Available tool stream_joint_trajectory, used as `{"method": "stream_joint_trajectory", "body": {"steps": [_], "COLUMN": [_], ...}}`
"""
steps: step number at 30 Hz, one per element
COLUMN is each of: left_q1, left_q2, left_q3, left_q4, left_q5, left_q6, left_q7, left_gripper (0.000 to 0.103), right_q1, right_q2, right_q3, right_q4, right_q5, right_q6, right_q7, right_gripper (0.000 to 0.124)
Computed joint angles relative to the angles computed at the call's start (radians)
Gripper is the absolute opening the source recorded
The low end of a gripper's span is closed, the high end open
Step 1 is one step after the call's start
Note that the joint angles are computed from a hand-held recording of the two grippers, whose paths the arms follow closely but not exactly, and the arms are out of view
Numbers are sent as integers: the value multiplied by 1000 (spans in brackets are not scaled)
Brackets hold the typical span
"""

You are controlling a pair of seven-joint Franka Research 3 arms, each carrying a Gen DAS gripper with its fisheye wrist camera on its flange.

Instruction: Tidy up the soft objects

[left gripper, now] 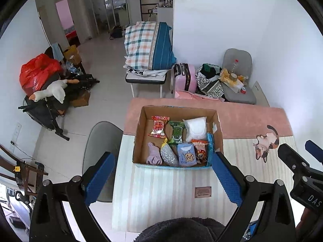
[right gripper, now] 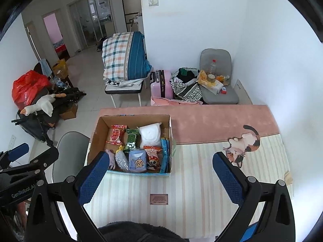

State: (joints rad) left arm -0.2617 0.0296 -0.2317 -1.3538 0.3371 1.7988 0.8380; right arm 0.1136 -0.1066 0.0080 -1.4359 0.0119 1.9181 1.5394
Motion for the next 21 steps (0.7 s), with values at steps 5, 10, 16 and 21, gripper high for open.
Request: {"method": "stream_joint_trajectory", "body": {"steps": [5,10,16,21], "left_q1": [-1,0,3,3], "left_q2": [-1,1,-1,-3], "left_q3": [0,0,2,1], "left_q4": [-14,-20,-28,-32], "left_q5": [-15,-30,-45,-52], "left_q6": [-2,-7,-6,-12], "left_q7": [-9,-9,-9,-5], "left_gripper": [99,99,99,99], "right_q1": [1,2,3,4], "right_q2": [1,5,4,4], "right_q3": [3,3,3,4], "right_q4": [-13,-19,-29,-35], "right_q5": [-18,-26,-32,-30], "right_q6": [-7,-15,-17,-21], "right_q7": [8,10,9,8], "right_gripper": [103,103,103,103]}}
